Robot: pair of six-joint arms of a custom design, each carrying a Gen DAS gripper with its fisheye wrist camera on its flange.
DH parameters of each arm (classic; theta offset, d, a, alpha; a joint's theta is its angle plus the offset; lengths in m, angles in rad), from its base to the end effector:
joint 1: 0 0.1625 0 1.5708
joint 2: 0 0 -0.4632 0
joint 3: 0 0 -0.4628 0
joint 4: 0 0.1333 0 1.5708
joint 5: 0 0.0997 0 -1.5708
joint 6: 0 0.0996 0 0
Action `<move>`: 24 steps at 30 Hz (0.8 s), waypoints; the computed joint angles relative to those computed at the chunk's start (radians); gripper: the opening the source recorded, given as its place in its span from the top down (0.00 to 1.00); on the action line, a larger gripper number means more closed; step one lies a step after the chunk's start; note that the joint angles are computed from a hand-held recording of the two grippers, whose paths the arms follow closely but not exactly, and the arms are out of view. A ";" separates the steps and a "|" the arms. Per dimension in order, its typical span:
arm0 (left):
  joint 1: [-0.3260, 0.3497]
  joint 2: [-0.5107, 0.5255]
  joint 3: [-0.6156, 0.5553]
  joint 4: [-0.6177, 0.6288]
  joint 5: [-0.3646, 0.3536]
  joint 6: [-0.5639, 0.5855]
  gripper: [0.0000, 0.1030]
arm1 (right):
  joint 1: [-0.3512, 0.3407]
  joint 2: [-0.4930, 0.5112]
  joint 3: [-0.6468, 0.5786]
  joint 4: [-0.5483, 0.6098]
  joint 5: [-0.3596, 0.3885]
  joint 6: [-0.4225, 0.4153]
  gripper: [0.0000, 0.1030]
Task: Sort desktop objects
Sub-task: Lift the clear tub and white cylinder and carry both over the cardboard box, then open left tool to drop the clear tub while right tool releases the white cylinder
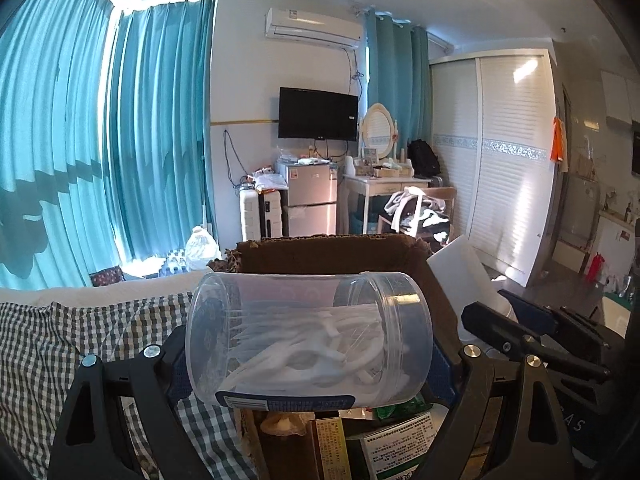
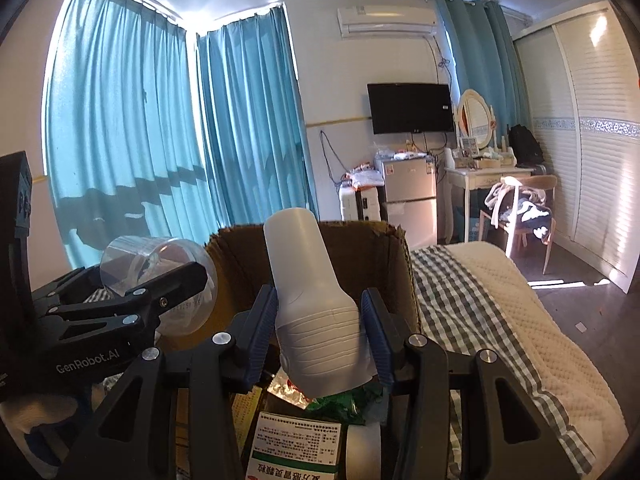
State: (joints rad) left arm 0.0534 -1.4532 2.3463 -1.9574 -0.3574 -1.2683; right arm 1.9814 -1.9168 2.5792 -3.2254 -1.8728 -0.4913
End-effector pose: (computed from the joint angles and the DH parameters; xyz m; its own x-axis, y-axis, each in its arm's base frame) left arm -0.4021 -0.2484 0.1831 -0.7039 0.0667 -0.7071 0.6755 0.3705 -0.6375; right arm 0.2316 -0.2722 0.3451 -0.7565 -0.3712 0.5384 -0.6523 0.3700 -0.6615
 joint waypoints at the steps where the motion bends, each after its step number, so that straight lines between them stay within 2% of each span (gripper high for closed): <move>1: 0.007 0.010 -0.003 0.005 -0.002 -0.001 0.11 | -0.012 -0.001 -0.001 0.021 0.004 0.005 0.58; 3: 0.021 0.024 0.002 -0.042 -0.017 0.039 0.11 | -0.025 0.006 -0.001 0.032 -0.001 -0.003 0.61; 7: 0.056 0.052 -0.001 -0.112 -0.045 0.098 0.11 | -0.024 0.045 -0.004 0.002 -0.054 -0.039 0.62; 13: 0.087 0.078 -0.006 -0.166 -0.079 0.137 0.11 | -0.063 0.045 0.005 -0.002 -0.034 -0.045 0.61; 17: 0.088 0.088 -0.022 -0.143 -0.092 0.122 0.10 | -0.055 0.034 0.006 0.004 -0.046 -0.029 0.61; 21: 0.063 0.082 -0.041 -0.061 -0.059 0.056 0.01 | -0.038 0.015 0.003 -0.008 -0.063 -0.019 0.61; 24: 0.036 0.057 -0.055 0.023 -0.036 -0.016 0.00 | -0.021 -0.011 -0.003 -0.001 -0.066 0.002 0.61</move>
State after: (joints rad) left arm 0.0897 -1.3964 2.2916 -1.9344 -0.3930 -1.2844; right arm 1.9605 -1.9277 2.5758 -3.2264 -1.9383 -0.4890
